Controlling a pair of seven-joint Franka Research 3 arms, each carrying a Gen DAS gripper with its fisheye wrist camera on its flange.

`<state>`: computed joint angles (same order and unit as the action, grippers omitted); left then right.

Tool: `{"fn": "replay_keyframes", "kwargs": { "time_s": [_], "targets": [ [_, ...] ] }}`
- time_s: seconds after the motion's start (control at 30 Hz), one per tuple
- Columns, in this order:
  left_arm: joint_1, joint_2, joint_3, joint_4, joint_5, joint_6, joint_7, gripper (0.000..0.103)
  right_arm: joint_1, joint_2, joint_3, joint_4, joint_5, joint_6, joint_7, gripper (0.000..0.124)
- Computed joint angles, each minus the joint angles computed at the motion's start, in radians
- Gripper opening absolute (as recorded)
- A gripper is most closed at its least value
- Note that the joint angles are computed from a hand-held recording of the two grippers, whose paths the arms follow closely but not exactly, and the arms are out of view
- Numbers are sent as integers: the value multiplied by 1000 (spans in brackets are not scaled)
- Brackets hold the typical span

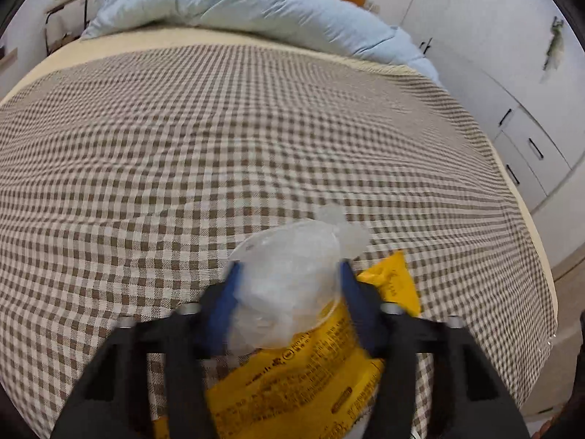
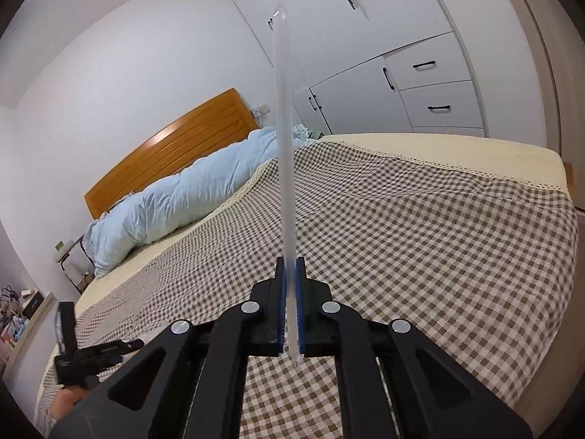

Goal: Collect trash
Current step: 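Close the left tool on the clear plastic bag and lift it while the right tool holds the stick, then carry the clear plastic bag and clear stick down toward the floor bin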

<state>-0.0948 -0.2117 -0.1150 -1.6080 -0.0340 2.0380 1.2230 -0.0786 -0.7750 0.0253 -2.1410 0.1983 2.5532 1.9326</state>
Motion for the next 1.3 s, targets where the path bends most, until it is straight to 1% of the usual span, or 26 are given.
{"fn": "replay_keyframes", "kwargs": {
  "time_s": [0.07,0.1,0.2,0.3,0.37,0.5,0.63,0.83,1.17,1.3],
  "targets": [
    [4,-2,-8,1,29,-8,-14,22,10,-3,-8,4,11,4,-3,5],
    [3,-8,-9,-4,34,0,-15,20,14,-4,-12,7,13,5,-8,5],
    [4,-53,-15,-45,65,54,-41,18,19,-8,-10,7,16,0,-15,5],
    [2,-93,-12,-71,86,104,-38,17,31,-10,-8,7,23,-8,-23,5],
    [-7,-106,-9,-67,90,125,-18,17,34,-11,-6,6,24,-5,-28,5],
    [-15,-138,-20,-61,122,133,-7,16,43,-15,-7,4,26,-2,-47,5],
    [-29,-168,-12,-62,110,127,8,16,55,-26,-5,-6,33,-9,-61,5],
    [-41,-229,-13,-90,106,119,3,16,50,-53,13,-21,21,-11,-67,5],
    [-65,-307,-23,-93,111,86,-4,16,65,-91,-4,7,32,-38,-103,5],
    [-78,-339,-30,-93,111,70,-11,16,69,-130,-2,5,33,-58,-120,5]
  ]
}}
